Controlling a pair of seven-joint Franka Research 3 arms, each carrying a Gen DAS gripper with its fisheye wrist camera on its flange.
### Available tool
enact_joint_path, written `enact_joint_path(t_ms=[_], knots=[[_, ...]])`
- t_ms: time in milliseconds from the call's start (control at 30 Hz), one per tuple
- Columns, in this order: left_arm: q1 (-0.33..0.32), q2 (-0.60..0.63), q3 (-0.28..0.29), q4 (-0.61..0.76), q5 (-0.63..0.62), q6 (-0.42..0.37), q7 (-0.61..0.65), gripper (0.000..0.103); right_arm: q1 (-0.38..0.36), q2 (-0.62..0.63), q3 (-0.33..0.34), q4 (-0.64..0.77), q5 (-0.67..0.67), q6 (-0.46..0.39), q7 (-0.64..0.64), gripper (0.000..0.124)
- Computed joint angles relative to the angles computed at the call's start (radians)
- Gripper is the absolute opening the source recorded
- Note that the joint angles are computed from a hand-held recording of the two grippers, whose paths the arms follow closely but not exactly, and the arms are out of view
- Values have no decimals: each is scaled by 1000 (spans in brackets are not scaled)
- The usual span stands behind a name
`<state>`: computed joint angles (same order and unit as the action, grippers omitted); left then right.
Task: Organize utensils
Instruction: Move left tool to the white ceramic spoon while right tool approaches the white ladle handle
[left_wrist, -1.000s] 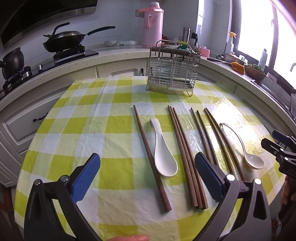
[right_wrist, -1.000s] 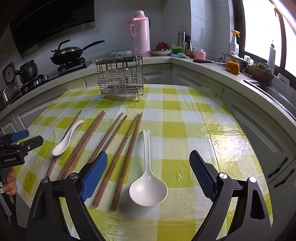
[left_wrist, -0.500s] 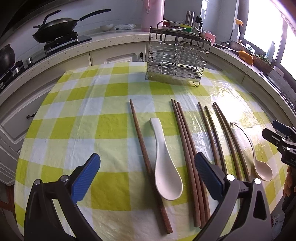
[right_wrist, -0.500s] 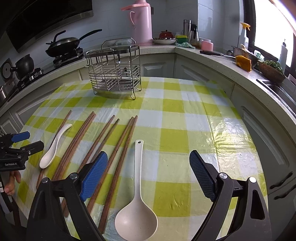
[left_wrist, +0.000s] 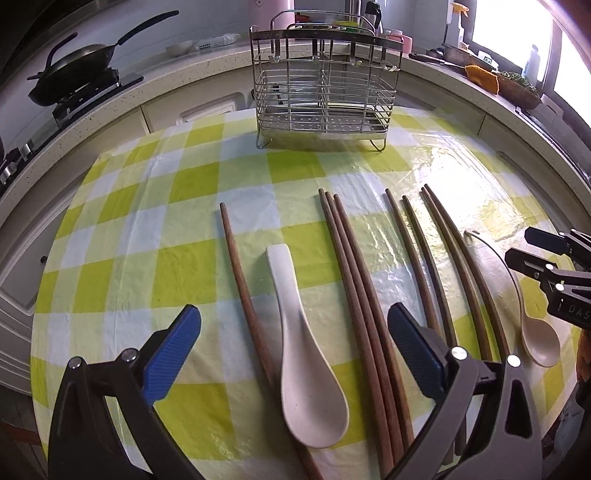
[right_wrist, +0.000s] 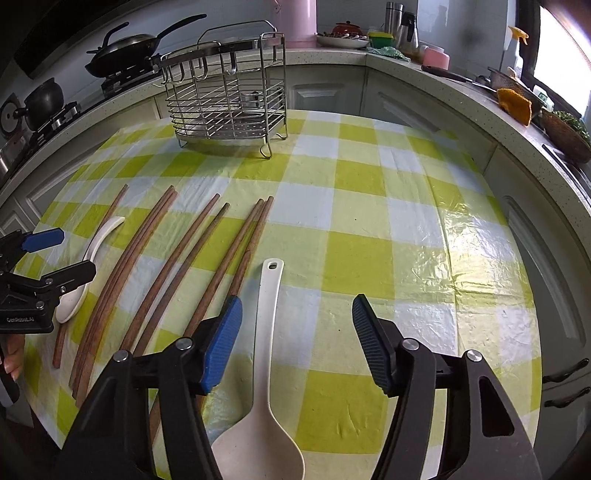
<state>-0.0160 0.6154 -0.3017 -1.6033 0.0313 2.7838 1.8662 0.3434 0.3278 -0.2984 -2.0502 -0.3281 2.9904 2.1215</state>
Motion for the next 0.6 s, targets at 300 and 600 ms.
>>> enact_joint_path(t_ms=[300,600], knots=[[1,44,-6,32,-2,79,-11,82,8,33,-8,34,18,9,-6,53],[32,67,-42,19,5,126,-22,82,61,42,-66,7,41,53,20,53]])
